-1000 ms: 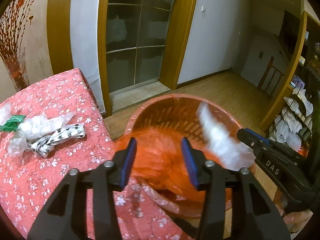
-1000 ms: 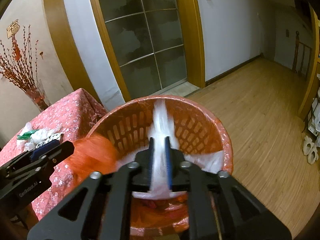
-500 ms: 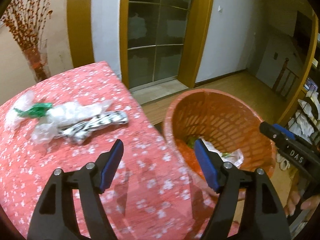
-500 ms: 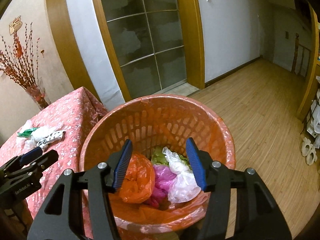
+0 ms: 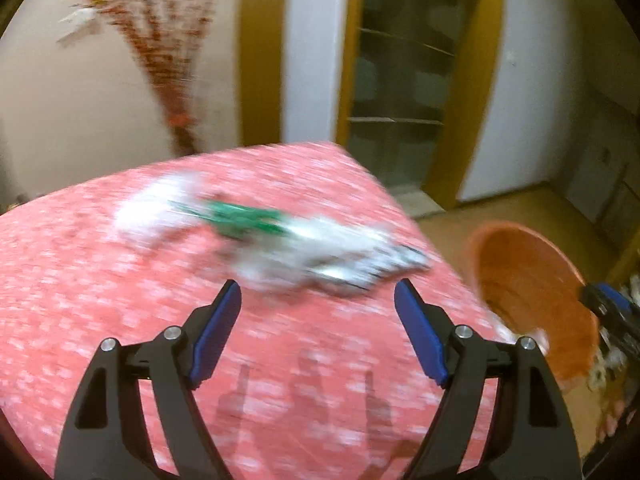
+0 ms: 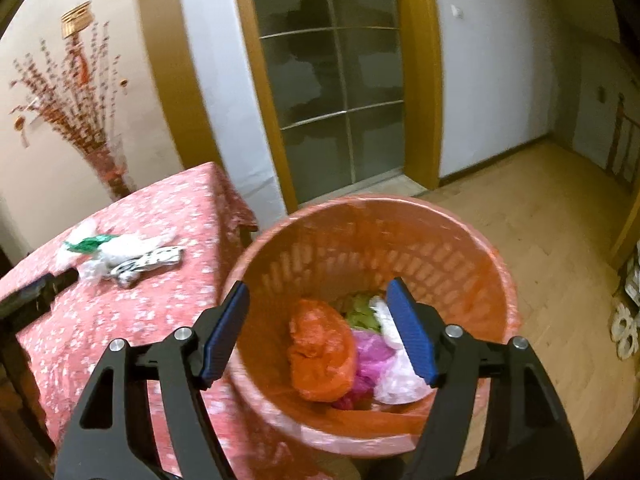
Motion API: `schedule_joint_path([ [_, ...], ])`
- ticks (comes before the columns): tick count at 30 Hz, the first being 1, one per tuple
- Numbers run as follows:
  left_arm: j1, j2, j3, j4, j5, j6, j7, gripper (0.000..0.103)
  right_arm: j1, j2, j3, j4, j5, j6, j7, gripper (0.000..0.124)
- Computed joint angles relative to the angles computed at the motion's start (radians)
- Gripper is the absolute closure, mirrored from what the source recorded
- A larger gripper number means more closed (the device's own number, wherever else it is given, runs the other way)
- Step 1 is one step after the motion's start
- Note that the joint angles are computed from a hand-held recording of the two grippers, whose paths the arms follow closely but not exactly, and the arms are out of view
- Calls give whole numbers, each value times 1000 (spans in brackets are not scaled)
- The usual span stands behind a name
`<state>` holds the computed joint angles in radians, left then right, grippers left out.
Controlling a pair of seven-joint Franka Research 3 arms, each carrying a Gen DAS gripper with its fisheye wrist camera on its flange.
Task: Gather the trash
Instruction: 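Move the left tool to the table and grasp the bubble wrap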
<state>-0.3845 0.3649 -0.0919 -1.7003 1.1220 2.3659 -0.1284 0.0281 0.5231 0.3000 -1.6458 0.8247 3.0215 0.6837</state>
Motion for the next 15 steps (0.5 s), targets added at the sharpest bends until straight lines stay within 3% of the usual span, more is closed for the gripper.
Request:
schedule_joint_path([
  [3,27,-87,23,-99,28,-41,-90,26,15,5,11,7,-10,-1,-12,52],
  [7,98,-128,21,-141,34,-73,-120,26,31,14,31,20,-20,-14,-35,49],
  [15,225,-6,40,-17,-122,-8,43,26,94,39,13,48,-71,-42,-43,49],
])
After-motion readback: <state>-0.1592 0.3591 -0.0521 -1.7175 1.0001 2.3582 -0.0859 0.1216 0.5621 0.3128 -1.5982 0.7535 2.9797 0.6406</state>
